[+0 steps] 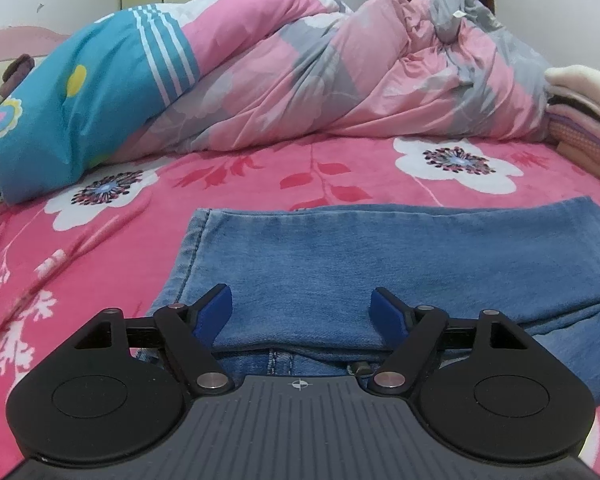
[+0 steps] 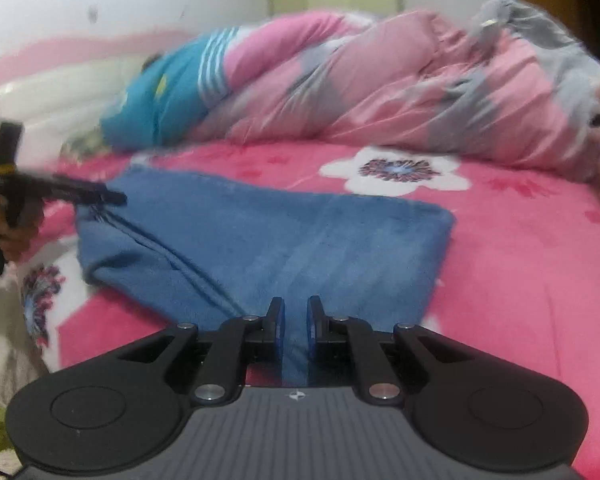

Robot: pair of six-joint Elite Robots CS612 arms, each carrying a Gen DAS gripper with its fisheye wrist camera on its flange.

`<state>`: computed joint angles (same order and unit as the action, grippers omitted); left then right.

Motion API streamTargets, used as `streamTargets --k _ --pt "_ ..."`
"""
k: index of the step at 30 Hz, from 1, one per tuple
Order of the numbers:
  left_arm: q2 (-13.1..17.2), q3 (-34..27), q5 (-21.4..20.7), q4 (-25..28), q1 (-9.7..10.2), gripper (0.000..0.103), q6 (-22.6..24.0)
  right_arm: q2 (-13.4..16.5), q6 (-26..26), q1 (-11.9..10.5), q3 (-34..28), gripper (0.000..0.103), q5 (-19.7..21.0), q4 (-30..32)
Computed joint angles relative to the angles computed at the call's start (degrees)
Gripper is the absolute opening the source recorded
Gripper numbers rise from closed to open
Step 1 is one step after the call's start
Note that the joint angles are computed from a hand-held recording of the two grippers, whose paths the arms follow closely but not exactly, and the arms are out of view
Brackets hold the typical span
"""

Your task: Fold clothes

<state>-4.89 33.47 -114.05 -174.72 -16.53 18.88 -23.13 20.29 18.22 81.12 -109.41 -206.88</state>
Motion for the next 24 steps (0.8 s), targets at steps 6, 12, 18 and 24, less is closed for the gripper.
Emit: streamTargets --k 6,12,18,24 --pt "0.68 -1.04 0.01 -0.12 -0.11 0.084 -1.29 -3.01 3.52 -1.37 0.67 0.012 -0.89 1.92" --pt "0.35 -0.37 -0.03 -0.49 -0.08 0.084 -1.23 -0.09 4.49 -4.75 -8.61 0.012 -3.14 16.01" --pt "1.04 -1.78 -1.93 0.51 0.34 0.084 -0.14 0.62 20.57 -5.71 -9.25 0.012 -9.80 17.72" --pt "-0.51 -0.07 -2.09 -0.03 0.64 0.084 1.35 -0.30 21.27 -3.18 -7.83 0.018 -7.74 12.39"
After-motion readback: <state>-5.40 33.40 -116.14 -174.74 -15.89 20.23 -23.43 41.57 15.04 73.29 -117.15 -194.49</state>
